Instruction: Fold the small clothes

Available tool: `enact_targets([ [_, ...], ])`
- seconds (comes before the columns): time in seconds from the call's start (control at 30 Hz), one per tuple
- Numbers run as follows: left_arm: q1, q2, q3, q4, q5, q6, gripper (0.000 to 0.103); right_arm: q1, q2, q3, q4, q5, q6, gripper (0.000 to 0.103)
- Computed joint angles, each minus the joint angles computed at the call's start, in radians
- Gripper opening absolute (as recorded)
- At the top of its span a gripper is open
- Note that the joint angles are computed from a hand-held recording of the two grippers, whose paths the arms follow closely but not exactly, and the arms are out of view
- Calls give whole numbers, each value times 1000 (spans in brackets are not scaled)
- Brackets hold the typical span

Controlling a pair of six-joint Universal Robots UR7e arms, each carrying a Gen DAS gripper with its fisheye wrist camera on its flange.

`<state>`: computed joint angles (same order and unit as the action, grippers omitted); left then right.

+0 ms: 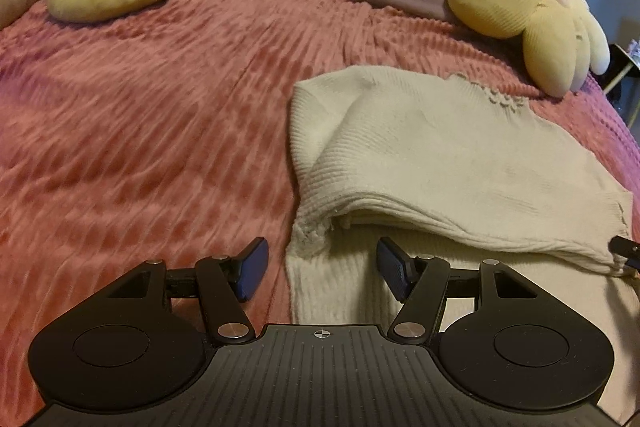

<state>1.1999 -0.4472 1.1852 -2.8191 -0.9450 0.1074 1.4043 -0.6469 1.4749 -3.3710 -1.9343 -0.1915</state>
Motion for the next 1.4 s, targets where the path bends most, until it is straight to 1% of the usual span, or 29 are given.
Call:
enact_targets([
  [0.03, -1, 1, 0, 0, 6, 2, 66, 3, 8, -13, 9, -2, -17, 20],
  [0.07, -2, 2, 0, -2, 13, 5, 66, 13, 19, -23, -1, -25, -46, 8],
  [0.13, -3, 3, 0, -4, 27, 10, 66, 38, 60, -56, -85, -109, -175, 8],
  [0.17, -4, 2, 0, -3, 34, 11, 66, 50, 79, -65, -150, -142, -236, 8],
  [0.2, -4, 2, -1, -1, 38, 12, 66, 63, 103, -79, -242, -181, -307, 8],
  [0.23, -3, 2, -3, 4, 43, 11, 66, 70, 116, -87, -304, -203, -353, 8],
  [0.27, -2, 2, -5, 8, 42, 8, 66, 74, 120, -89, -341, -218, -384, 8],
  [0.3, -2, 3, -8, 13, 41, 1, 66, 69, 111, -79, -336, -217, -380, 8],
  [0.37, -6, 3, -12, 24, 52, -17, 66, 52, 82, -58, -247, -206, -307, 8],
  [0.43, -14, -3, -5, 17, 54, -25, 66, 33, 64, -51, -146, -199, -257, 9],
  [0.5, -22, -8, 7, -16, 40, 3, 67, 23, 47, -24, -165, -160, -246, 10],
  [0.53, -27, -7, 6, -29, 40, 20, 70, 20, 38, -12, -173, -143, -230, 10],
  [0.6, -34, 2, -5, -46, 32, 49, 72, 16, 28, 11, -211, -113, -218, 9],
  [0.7, -42, 26, -38, -32, 32, 58, 72, 29, 51, 4, -284, -139, -290, 9],
  [0.73, -43, 37, -50, -25, 29, 65, 72, 27, 48, 7, -275, -139, -286, 9],
  [0.8, -46, 61, -77, 4, 47, 80, 72, 26, 52, -10, -213, -190, -257, 10],
  [0.83, -48, 71, -87, 14, 60, 90, 72, 20, 51, -14, -188, -198, -248, 10],
  [0.87, -48, 76, -93, 22, 66, 97, 72, 16, 47, -10, -190, -188, -242, 11],
  [0.9, -48, 78, -95, 28, 71, 98, 72, 16, 41, -7, -184, -189, -233, 18],
  [0.97, -48, 74, -87, 17, 68, 95, 72, 21, 34, -2, -196, -209, -213, 29],
  [1.03, -50, 67, -71, -7, 56, 98, 72, 29, 42, 1, -254, -239, -248, 31],
  [1.13, -58, 69, -62, -29, 51, 117, 73, 44, 59, 3, -344, -257, -285, 31],
  [1.17, -59, 72, -65, -28, 45, 125, 74, 52, 70, -3, -374, -257, -303, 31],
  [1.23, -62, 85, -77, -19, 46, 130, 76, 63, 84, -16, -386, -222, -336, 31],
  [1.27, -63, 92, -86, -9, 49, 129, 76, 67, 85, -17, -370, -199, -343, 31],
  [1.33, -60, 108, -113, 36, 60, 115, 77, 69, 78, -13, -274, -132, -334, 30],
  [1.37, -58, 113, -121, 47, 63, 111, 77, 72, 85, -22, -231, -124, -352, 30],
  [1.4, -57, 118, -123, 47, 65, 113, 78, 74, 97, -34, -208, -130, -375, 30],
])
